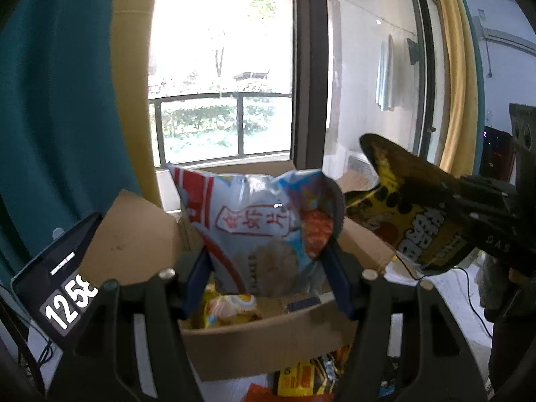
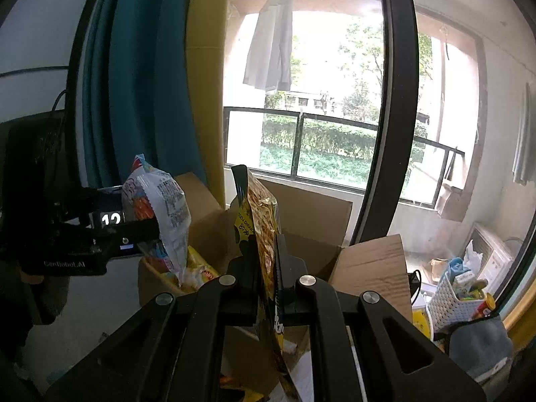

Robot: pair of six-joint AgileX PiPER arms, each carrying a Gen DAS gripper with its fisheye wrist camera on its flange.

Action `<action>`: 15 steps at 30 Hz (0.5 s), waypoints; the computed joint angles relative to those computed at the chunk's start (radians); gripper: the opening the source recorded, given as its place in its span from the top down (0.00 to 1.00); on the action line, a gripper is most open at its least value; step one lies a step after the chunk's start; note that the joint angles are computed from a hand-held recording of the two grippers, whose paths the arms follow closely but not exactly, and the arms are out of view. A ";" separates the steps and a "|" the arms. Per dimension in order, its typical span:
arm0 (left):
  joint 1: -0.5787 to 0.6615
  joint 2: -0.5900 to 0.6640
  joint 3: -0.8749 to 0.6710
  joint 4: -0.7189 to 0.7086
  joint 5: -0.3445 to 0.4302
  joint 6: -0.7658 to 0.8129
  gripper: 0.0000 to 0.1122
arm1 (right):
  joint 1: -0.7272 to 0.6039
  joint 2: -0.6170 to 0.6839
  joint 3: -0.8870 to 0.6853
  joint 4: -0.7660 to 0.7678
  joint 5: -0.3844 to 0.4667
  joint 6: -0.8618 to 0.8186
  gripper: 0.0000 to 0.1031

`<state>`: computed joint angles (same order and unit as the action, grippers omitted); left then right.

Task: Organize snacks
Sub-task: 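Carry both bags over the cardboard box and open both tools to drop them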

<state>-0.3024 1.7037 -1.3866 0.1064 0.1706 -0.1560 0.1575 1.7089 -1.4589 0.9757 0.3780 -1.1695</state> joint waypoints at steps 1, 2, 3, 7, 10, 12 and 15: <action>0.002 0.019 -0.023 -0.030 0.007 0.028 0.43 | -0.001 0.015 -0.017 -0.001 -0.001 0.005 0.92; 0.003 0.033 -0.040 -0.048 0.012 0.046 0.43 | -0.002 0.033 -0.038 -0.006 0.001 0.013 0.92; 0.003 0.047 -0.055 -0.050 0.015 0.047 0.42 | -0.002 0.047 -0.058 -0.015 0.004 0.026 0.92; 0.009 0.116 -0.138 -0.079 0.037 0.066 0.42 | -0.007 0.113 -0.141 -0.040 0.013 0.063 0.92; 0.015 0.167 -0.197 -0.122 0.055 0.099 0.42 | -0.009 0.167 -0.216 -0.062 0.025 0.101 0.92; 0.021 0.204 -0.240 -0.182 0.075 0.148 0.42 | -0.010 0.199 -0.262 -0.075 0.035 0.124 0.92; 0.031 0.251 -0.298 -0.278 0.102 0.223 0.41 | -0.010 0.256 -0.349 -0.105 0.064 0.164 0.92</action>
<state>-0.2710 1.9552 -1.6848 -0.1713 0.2723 0.0669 0.1476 1.9646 -1.8075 0.8708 0.4421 -1.0056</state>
